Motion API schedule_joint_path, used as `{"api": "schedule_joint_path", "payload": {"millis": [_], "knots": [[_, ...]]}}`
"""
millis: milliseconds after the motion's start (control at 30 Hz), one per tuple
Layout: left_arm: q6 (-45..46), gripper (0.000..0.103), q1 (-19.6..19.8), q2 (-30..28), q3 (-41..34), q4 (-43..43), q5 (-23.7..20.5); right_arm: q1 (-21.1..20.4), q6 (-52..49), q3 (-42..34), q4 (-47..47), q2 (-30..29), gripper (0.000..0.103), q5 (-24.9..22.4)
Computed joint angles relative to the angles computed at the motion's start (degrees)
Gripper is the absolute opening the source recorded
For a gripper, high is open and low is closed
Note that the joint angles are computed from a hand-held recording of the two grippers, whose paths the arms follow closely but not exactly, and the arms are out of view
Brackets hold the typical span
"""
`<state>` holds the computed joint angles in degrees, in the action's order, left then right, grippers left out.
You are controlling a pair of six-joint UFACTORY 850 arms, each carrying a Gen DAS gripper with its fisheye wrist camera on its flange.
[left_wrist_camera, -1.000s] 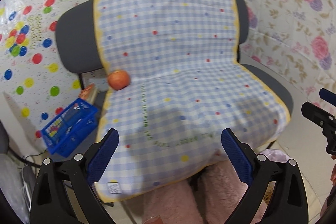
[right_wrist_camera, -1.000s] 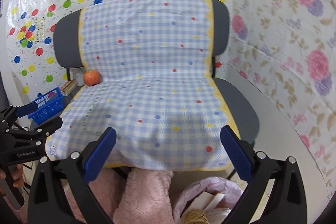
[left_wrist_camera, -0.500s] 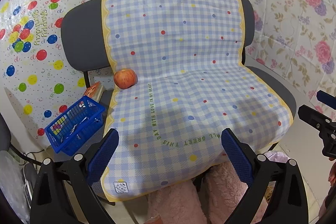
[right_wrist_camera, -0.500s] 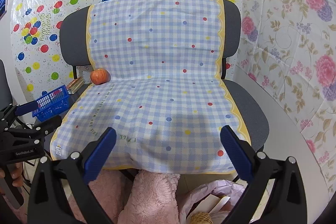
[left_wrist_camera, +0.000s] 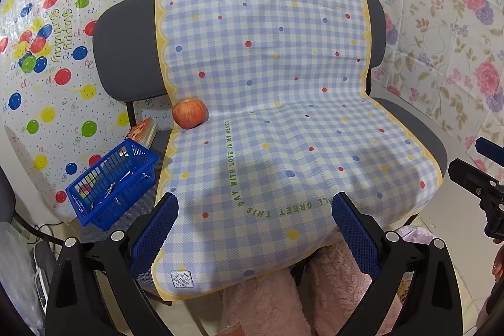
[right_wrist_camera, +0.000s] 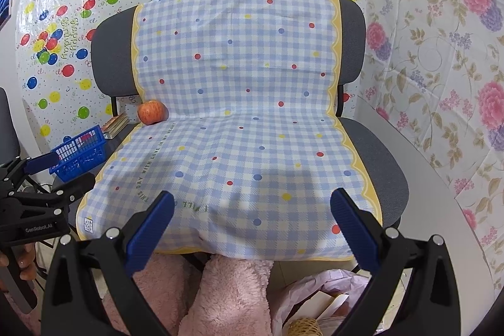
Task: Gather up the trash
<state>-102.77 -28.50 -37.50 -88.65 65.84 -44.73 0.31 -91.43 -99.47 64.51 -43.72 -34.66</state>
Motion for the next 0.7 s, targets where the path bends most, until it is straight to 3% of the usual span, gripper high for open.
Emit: {"api": "schedule_joint_path", "payload": {"millis": [700], "knots": [[0.43,0.097,0.06,0.04,-0.11,-0.06,0.2,-0.22,-0.2,0.28,0.33,0.22,0.097,-0.04]]}}
